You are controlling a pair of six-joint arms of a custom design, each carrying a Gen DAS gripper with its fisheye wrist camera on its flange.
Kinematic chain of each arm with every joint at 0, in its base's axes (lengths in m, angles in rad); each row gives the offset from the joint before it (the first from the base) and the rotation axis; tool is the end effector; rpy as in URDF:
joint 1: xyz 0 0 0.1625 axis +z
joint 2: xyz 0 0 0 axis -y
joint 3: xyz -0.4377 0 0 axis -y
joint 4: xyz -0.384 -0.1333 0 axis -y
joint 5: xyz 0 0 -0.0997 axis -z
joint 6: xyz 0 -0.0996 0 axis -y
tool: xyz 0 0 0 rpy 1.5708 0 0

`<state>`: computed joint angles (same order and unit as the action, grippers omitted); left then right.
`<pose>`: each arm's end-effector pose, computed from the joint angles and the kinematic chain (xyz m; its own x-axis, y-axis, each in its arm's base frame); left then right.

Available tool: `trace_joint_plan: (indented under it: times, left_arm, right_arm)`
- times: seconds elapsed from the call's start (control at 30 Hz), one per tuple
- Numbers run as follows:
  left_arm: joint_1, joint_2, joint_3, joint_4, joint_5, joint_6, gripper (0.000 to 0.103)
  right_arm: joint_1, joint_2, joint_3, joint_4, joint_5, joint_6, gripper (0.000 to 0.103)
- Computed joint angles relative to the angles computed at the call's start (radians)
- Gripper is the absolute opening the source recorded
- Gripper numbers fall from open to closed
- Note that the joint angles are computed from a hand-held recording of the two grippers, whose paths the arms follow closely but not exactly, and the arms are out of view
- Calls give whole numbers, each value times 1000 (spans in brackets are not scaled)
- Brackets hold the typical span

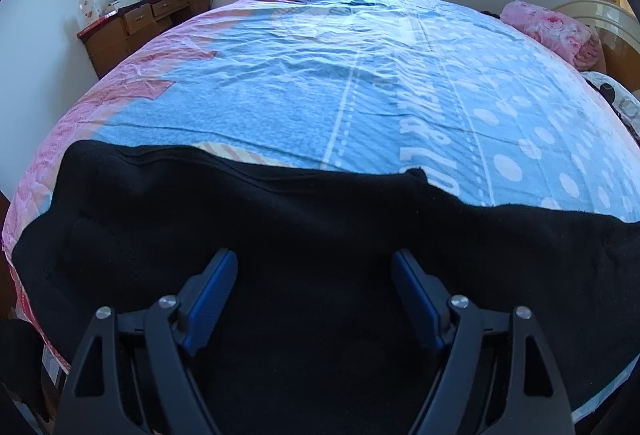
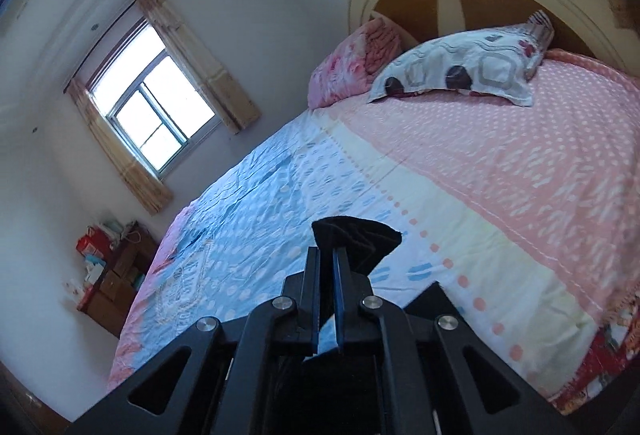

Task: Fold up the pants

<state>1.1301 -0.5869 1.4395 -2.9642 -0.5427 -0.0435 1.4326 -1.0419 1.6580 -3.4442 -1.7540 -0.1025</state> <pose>-0.1133 -0.7527 0.1230 -0.6704 -0.2120 -0.7110 0.3369 0.7669 -0.5463 0.0234 -0.6677 0.3831 -0.9494 0.2742 0.1532 -0.0549 0.3353 -0.9405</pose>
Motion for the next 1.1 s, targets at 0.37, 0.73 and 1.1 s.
trace_joint_plan:
  times: [0.37,0.73,1.1]
  left_arm:
    - [0,4,-9,6,3,17,83]
    - [-2,14,-18,-2,18,21,84]
    - [-2,24,-16,-45,24,51,85]
  right_arm:
    - [-151,-52,182,-12,-33,131,6]
    - [-21,12,48,-96,-259,-189,9]
    - [-72,97,-190,370,-232,-72,9]
